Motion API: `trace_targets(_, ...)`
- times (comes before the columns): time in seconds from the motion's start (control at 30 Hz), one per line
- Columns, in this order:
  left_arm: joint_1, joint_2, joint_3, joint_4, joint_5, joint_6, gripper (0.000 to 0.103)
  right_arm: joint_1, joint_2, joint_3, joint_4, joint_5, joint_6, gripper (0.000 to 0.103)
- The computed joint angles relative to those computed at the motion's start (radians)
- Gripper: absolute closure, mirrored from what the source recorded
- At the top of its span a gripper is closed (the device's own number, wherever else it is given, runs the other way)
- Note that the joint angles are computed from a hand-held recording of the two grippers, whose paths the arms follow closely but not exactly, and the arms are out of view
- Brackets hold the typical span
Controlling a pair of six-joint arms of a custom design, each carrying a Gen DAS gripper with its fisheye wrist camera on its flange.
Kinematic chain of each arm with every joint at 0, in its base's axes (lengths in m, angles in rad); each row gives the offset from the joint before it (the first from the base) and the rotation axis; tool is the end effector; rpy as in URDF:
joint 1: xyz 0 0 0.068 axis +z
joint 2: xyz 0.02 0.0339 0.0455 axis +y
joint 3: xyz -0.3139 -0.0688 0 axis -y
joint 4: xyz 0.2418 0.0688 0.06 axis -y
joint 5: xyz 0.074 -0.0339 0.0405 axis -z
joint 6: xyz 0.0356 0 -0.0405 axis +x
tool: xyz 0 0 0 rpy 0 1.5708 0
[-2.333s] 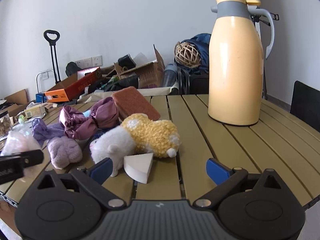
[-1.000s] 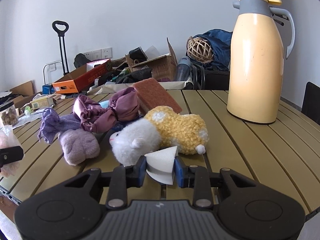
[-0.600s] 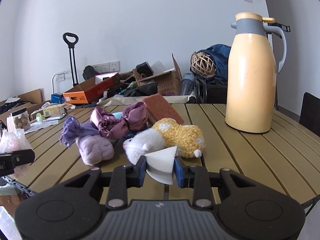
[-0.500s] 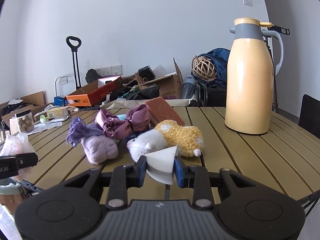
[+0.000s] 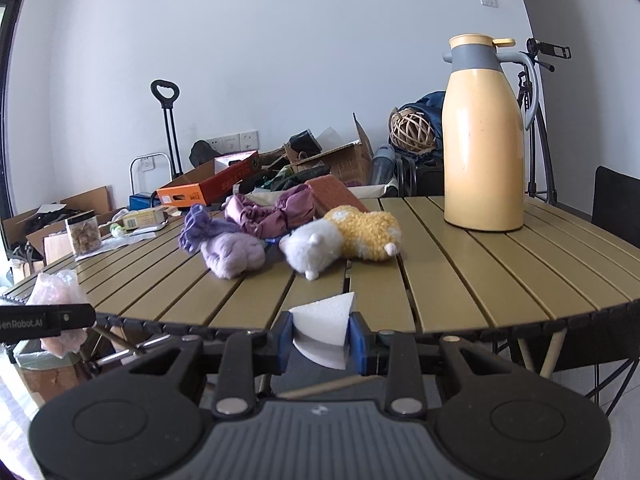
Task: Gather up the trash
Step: 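Lift the bag and wedge and carry both tools over the black bin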
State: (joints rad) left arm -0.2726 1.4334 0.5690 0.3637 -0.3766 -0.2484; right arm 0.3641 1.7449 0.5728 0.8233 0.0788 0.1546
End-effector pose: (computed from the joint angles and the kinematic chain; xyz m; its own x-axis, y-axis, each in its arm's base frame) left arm 0.2670 -0.0610 0.2280 -0.4333 -0.1163 -0.8937 -0.1721 0.9841 -0.0446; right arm 0.3060 0.1136 0.1857 -0.3596 0.0272 -0.9327 -0.2333 0.9652 0.1181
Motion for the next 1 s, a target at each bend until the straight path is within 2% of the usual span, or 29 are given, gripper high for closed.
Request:
trace_targets(0.33, -0.037, -0.066, -0.12, -0.038, -0.048, -0.019, 0.061, 0.06, -0.029, -0.116, -0.021, 0.0, 0.013, 0.074)
trace_targets(0.57, -0.067, -0.06, -0.174, -0.05, -0.08, -0.033, 0.061, 0.115, -0.006, -0.163, -0.064, 0.0, 0.035, 0.074)
trace_targets(0.7, -0.095, -0.034, -0.203, -0.036, -0.105, -0.036, 0.061, 0.155, 0.031, -0.166, -0.116, 0.001, 0.055, 0.074)
trace_targets(1.0, -0.085, 0.136, -0.227, -0.019, -0.041, -0.071, 0.061, 0.229, 0.138, -0.134, -0.218, -0.003, 0.081, 0.075)
